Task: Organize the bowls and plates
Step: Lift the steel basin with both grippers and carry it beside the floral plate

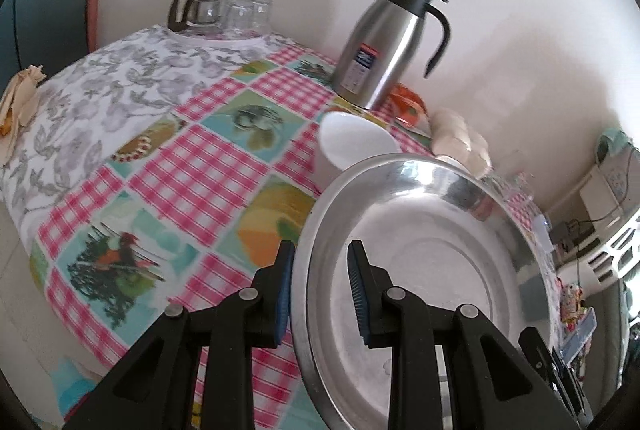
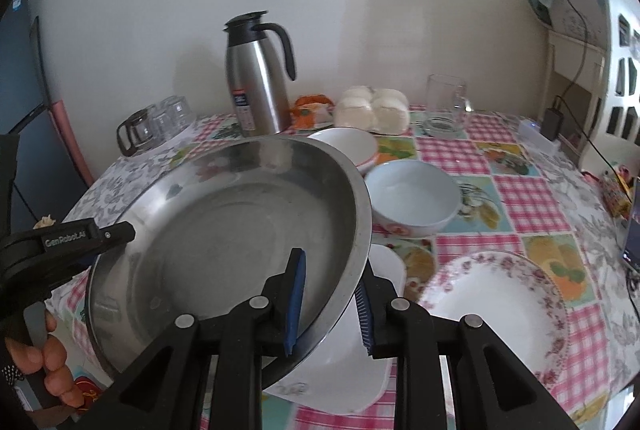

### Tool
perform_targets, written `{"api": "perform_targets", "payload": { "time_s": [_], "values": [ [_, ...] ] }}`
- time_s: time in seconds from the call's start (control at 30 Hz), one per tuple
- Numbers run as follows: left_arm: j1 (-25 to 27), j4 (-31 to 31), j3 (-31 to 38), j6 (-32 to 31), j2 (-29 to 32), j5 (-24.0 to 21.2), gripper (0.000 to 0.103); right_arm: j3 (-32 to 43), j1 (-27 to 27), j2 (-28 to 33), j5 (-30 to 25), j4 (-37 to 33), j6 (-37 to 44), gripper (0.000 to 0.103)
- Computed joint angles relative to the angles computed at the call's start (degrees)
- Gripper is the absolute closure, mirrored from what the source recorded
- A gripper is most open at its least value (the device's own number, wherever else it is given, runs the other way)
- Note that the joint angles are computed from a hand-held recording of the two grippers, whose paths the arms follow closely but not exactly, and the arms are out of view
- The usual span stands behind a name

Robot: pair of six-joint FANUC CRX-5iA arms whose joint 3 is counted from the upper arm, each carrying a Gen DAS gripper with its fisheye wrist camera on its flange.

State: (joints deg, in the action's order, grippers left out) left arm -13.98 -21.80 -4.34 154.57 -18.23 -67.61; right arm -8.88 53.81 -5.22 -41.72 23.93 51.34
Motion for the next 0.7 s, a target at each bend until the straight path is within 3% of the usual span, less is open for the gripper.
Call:
{"api": "perform_targets", "payload": {
  "time_s": [0.33, 0.7],
  "values": [
    [-4.0, 1.0, 3.1, -0.4, 4.5, 1.6, 0.075, -1.1, -4.2, -2.0, -0.9, -1.9, 1.1, 0.075],
    [-2.7, 4.3, 2.7, -2.3, 5.4, 1.6, 0.075, -0.1, -5.1, -0.9, -3.2, -4.9, 3.6, 0.075]
  ]
}}
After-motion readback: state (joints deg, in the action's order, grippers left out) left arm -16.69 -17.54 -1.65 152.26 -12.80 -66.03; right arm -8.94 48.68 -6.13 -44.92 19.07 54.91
